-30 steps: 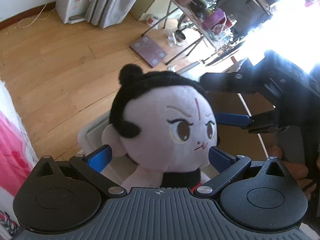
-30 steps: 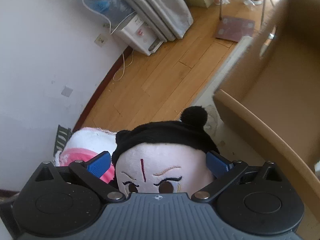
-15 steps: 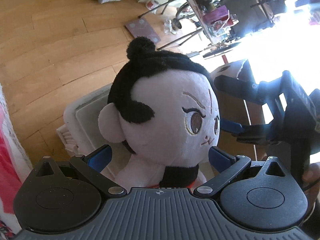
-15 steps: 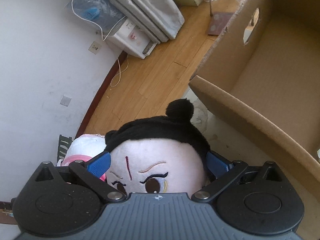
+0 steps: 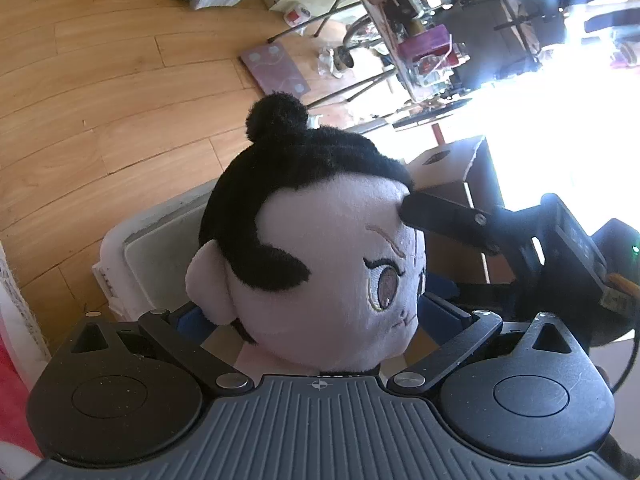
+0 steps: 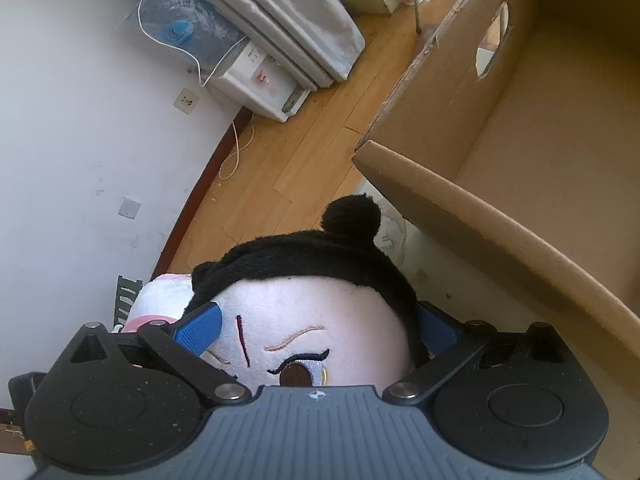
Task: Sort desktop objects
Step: 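Lift the plush doll and carry it toward the box with both grippers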
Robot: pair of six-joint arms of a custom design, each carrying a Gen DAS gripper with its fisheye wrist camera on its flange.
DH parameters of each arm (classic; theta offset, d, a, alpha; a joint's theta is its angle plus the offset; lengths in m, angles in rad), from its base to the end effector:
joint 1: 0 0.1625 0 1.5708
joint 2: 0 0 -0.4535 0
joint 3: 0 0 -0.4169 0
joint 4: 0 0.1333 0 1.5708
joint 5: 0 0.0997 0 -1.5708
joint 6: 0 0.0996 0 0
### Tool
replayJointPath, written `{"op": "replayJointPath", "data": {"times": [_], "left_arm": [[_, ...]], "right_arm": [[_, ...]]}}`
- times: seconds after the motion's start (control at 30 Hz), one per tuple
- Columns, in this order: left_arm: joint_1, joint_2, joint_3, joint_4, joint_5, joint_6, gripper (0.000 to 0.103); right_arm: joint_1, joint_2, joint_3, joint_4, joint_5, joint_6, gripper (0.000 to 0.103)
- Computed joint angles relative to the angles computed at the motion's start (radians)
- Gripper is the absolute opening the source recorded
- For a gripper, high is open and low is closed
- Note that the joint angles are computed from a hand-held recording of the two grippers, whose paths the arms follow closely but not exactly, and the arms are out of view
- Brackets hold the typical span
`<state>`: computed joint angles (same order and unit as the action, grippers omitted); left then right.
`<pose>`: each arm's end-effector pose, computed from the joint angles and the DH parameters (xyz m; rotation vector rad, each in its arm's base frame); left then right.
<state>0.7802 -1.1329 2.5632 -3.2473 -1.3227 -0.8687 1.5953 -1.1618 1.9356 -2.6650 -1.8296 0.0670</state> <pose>-0.1527 -0.3730 0.0911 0.1677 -3.0760 0.5406 0.1226 -0.6007 0.2273 -0.1209 -2.8586 0.4788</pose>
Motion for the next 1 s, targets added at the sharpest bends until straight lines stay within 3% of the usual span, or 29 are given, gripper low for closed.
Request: {"op": "replayJointPath", "data": {"times": [0.27, 1.0], "left_arm": [[0.0, 0.004, -0.012, 0.021, 0.014, 0.014, 0.103], [0.004, 0.023, -0.041, 0.048, 0.02, 0.036, 0.103]], "right_arm": [[-0.026, -0.013, 0.013, -0.006, 0.047, 0.053, 0.103], [-0.045, 0.008, 0.022, -0.053, 0.089, 0.021, 0.103]]}}
